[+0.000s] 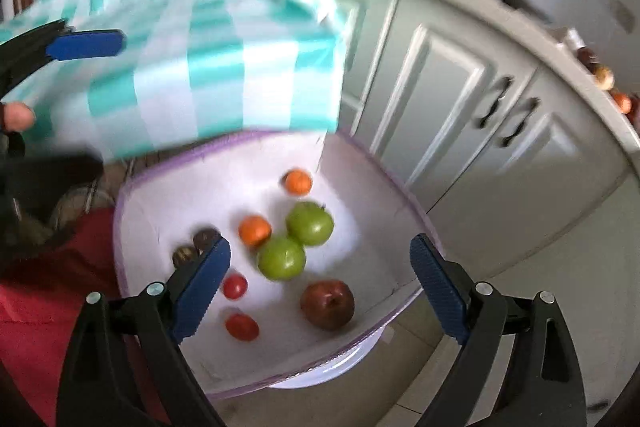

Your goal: Organize fruits

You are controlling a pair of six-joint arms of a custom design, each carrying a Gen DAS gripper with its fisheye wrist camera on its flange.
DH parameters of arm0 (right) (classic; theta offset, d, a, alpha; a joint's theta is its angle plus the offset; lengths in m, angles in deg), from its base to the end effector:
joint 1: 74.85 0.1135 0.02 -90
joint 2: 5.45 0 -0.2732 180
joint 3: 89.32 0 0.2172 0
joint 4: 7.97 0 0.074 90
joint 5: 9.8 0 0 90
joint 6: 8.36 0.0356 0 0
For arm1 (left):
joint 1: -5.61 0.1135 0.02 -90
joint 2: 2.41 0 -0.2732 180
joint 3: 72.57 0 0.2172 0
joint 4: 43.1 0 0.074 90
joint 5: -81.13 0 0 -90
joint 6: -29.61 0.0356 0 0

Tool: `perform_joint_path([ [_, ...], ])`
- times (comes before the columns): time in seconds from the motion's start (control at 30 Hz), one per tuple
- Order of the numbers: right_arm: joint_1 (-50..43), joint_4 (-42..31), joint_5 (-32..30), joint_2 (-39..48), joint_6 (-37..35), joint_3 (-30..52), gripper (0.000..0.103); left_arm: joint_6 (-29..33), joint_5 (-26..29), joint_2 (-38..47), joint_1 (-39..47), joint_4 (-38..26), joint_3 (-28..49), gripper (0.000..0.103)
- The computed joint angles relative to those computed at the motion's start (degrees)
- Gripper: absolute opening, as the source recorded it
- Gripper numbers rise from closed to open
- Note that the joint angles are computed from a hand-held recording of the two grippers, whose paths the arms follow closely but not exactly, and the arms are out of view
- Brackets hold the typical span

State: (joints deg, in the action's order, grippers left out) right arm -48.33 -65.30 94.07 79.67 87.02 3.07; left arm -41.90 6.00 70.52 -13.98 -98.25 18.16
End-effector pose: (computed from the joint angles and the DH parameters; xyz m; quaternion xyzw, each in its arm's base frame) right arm 0.2561 0.1182 0.3300 -0.1306 0.9247 -0.0159 0.3572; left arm 0.2162 -0.0867 0.3753 0.3442 0.8214 -0.1202 0.4386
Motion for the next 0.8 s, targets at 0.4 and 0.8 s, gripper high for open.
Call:
perform_joint_path([
  [0.4, 5.0, -2.1, 1.7, 8.6, 36.2, -6.1, 0.088, 0.2, -12.8, 8.6, -2.4, -10.8, -1.8, 0.102],
  [0.8, 3.7, 0.3, 1.1, 9.2, 37.1, -8.4, 0.088, -0.6, -12.7, 9.8, -3.1, -9.9, -3.5, 0.102],
])
